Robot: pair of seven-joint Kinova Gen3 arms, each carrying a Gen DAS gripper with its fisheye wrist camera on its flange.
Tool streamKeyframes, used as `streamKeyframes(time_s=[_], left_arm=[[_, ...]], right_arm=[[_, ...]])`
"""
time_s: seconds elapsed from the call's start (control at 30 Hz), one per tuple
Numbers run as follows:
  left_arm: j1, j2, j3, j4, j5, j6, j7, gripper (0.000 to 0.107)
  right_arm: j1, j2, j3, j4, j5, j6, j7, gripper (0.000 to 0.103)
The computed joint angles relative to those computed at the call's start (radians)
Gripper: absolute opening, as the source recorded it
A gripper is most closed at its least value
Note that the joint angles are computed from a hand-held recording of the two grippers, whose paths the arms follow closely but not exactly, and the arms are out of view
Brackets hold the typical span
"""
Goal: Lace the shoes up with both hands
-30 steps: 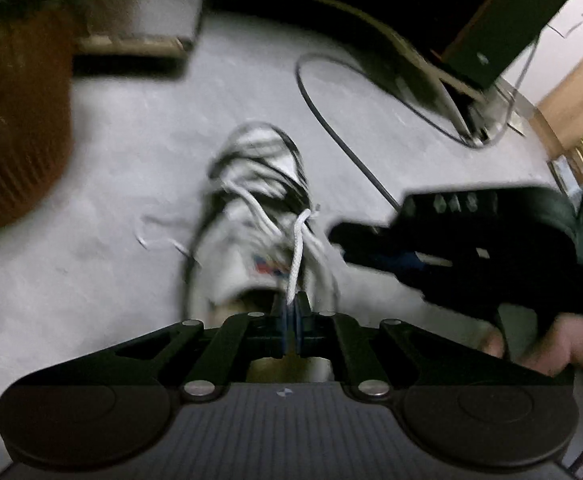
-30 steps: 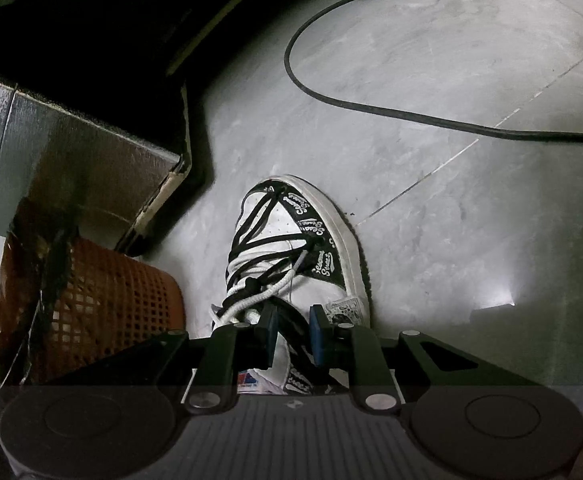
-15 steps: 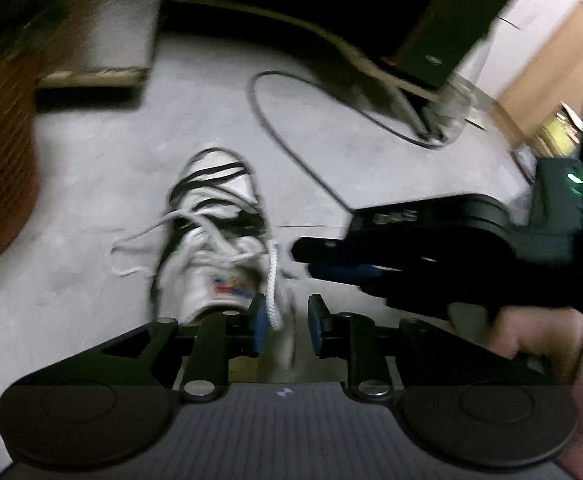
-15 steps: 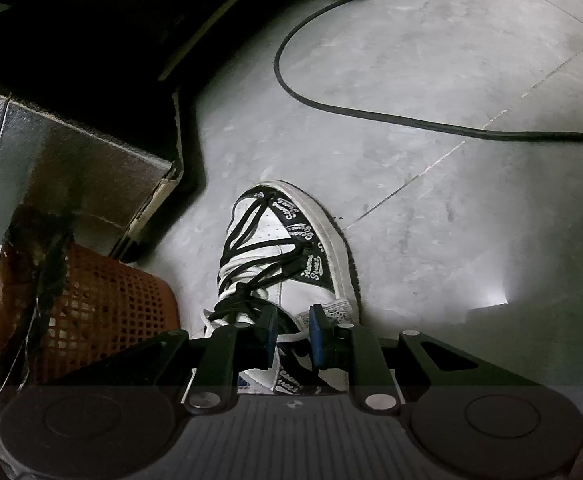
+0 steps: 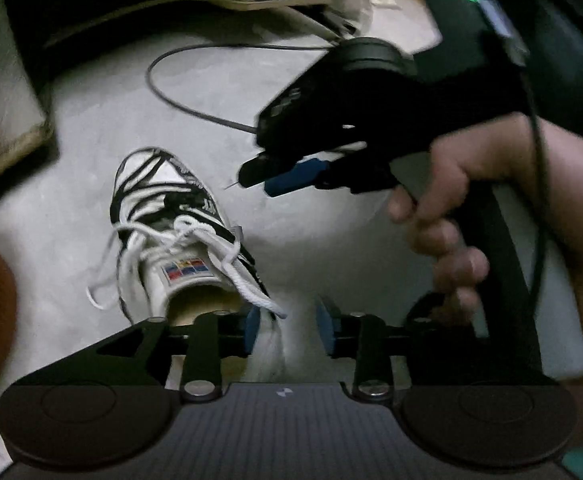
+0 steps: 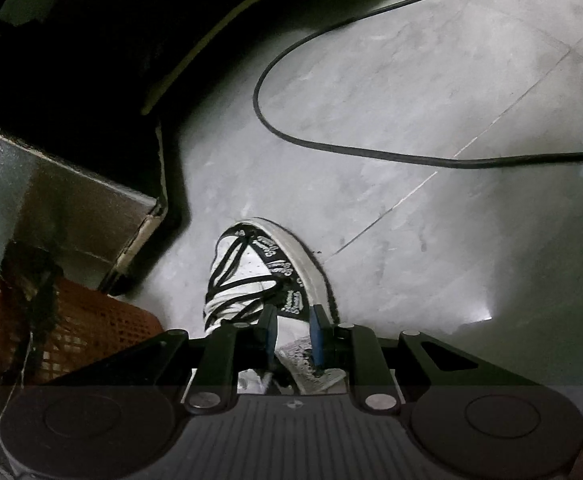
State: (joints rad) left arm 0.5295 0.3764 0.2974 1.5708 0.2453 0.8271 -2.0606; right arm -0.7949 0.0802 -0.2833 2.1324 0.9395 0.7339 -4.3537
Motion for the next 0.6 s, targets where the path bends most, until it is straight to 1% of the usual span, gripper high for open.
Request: streamKeyframes(time_s=[0.07, 0.13, 0.23, 0.33, 0.43, 0.47, 0.53, 0.6], left_arm=[[0.004, -0.002, 0.003, -0.026, -0.034, 0.044, -0.038, 0.043], [0.0, -0.004, 0.001, -0.04, -0.046, 0.076, -0.066, 0.045], [0.007, -0.01, -0.013, -0.063, -0.085, 0.113, -0.071, 0.045], [0.044, -0.015, -0.052, -0.072, -0.162, 0.103, -0.025, 0.045], [0.063, -0.012, -0.078, -0.082, -0.221, 0.068, 0.043, 0.045], [0.056, -0.018, -0.08, -0.075, -0.223, 0.04, 0.054, 0.045], [0.069, -0.023, -0.092, -0.062, -0.259, -0.03, 0.097, 0.045], [0.084, -0.026, -0.087, -0.053, -0.301, -0.07, 0.101, 0.045]], right_arm=[[0.008, -0.001, 0.003, 0.008, 0.004, -0.036, 0.012, 0.021], [0.018, -0.001, 0.01, 0.016, 0.019, -0.089, 0.014, 0.022], [0.023, 0.006, 0.014, 0.01, 0.03, -0.127, 0.048, 0.022], [0.02, 0.011, 0.017, -0.004, 0.023, -0.138, 0.095, 0.022], [0.012, 0.003, 0.018, -0.005, 0.017, -0.141, 0.099, 0.022], [0.013, -0.001, 0.017, -0.004, 0.011, -0.145, 0.105, 0.022], [0.015, -0.006, 0.012, -0.013, -0.019, -0.141, 0.145, 0.022], [0.011, -0.008, 0.006, -0.026, -0.038, -0.123, 0.176, 0.023]])
